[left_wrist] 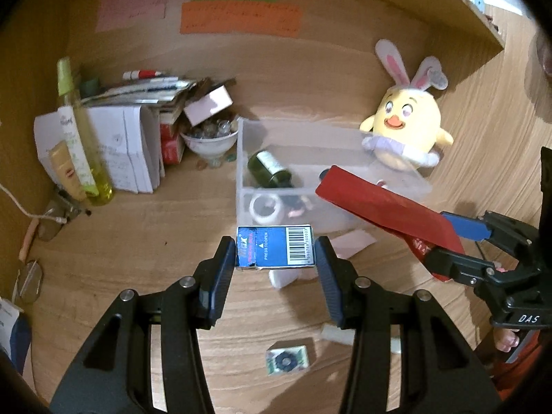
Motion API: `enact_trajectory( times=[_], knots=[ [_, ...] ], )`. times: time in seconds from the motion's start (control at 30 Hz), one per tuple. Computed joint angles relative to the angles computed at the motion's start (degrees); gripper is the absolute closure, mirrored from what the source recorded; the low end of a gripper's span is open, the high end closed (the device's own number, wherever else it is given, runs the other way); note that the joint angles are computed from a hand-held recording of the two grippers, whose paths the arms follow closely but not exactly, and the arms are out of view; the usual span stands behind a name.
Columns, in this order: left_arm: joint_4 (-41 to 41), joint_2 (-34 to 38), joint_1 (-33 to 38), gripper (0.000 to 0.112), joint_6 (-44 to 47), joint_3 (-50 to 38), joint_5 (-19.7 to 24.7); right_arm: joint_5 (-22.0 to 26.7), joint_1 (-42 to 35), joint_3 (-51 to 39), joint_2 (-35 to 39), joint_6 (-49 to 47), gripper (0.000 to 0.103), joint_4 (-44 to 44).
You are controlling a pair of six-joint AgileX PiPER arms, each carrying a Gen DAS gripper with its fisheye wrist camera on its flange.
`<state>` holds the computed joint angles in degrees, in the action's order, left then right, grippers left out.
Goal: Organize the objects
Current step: 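Carry the blue card and red box over the clear box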
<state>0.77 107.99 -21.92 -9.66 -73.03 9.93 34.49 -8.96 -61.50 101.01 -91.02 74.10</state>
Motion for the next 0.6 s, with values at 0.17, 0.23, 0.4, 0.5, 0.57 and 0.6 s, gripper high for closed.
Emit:
enact_trajectory(
  times=[0.17,0.23,0.4,0.5,0.57,0.6],
  knots=[
    [-3.0,0.4,-0.4,0.065,2.9,-2.5,0.4,0.1,-1.6,-1.7,0.1,0.7,0.05,0.5],
    [-3.3,0.6,-0.5,0.065,3.2,-3.4,0.5,0.0,-2.2,-2.8,0.7,1.7,0.05,0.3],
    [-3.5,1.6,-0.7,0.065,3.6,-6.5,1.3,0.3,-3.3,-6.9,2.7,4.7,0.05,-0.8],
    [-3.9,2.5,-0.6,0.065,4.0,-8.4,1.8,-0.7,-3.4,-9.5,3.9,6.4,0.05,-1.5],
    [-7.8,3.2,-0.1,0.065,7.7,-9.9,2.4,-0.9,-3.4,-11.0,4.6,7.3,0.05,-2.1],
    [-9.3,3.8,0.1,0.065,9.0,-11.0,2.9,-1.0,-3.4,-11.6,4.9,7.6,0.05,-2.4]
  ],
)
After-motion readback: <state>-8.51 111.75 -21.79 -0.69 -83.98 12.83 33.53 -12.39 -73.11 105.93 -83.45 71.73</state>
